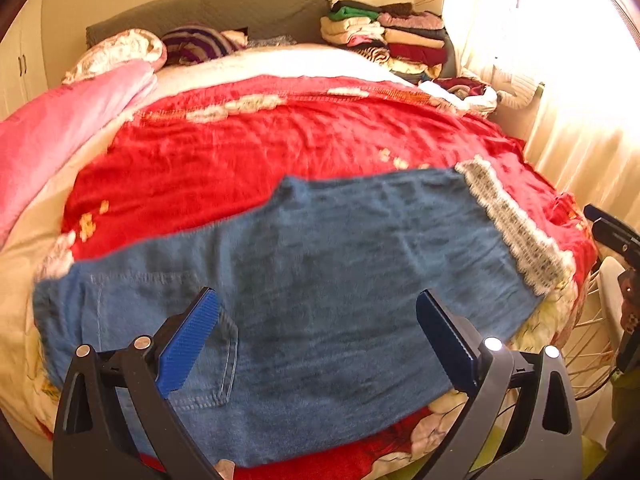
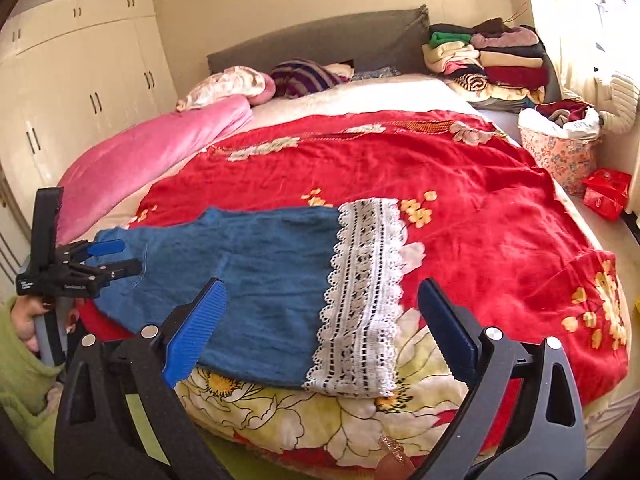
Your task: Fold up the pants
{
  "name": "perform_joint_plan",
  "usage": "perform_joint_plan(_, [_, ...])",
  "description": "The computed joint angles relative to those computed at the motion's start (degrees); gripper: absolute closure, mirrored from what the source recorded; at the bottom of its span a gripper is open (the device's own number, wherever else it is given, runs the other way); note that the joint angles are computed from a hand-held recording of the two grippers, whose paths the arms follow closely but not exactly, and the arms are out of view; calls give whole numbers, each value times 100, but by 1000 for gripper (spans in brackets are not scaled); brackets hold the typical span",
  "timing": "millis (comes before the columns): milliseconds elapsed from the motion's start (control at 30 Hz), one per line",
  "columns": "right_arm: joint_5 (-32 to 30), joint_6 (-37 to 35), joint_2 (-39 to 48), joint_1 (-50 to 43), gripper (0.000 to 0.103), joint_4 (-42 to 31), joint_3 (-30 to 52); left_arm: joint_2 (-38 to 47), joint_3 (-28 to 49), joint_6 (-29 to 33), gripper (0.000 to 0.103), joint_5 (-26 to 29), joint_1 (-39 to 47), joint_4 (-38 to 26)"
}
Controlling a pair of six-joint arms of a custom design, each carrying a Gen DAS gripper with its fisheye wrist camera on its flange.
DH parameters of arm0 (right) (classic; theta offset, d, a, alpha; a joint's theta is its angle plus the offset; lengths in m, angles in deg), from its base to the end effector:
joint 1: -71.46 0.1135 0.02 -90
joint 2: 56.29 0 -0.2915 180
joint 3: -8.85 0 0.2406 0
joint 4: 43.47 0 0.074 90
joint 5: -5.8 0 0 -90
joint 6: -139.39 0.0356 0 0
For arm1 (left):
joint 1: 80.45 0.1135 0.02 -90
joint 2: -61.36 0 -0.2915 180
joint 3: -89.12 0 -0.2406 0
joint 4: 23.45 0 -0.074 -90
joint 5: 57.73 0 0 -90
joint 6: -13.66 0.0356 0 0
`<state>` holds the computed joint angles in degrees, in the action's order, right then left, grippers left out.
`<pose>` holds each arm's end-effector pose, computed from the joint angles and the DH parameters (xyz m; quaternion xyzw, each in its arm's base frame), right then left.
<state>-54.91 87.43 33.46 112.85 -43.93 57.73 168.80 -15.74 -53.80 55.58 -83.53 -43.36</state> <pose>0.2212 0.1718 0.1782 0.0784 0.8842 0.0775 0.4539 0.3748 -0.0343 0.1787 0.2692 0.8890 -0.1348 0.3449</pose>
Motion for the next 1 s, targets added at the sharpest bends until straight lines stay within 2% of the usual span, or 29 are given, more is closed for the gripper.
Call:
perform_joint_plan(333, [102, 114, -549, -151, 11, 265, -525, -57, 775, -179, 5, -32, -392, -400])
perform_joint_plan(667, [-463, 180, -129, -330, 10, 914, -660, 479, 1998, -80, 5, -106, -1031, -971])
perform_joint_plan(1000, [-551, 301, 220, -506, 9, 905, -545, 1514, 3466, 111, 5, -176, -1704, -1690])
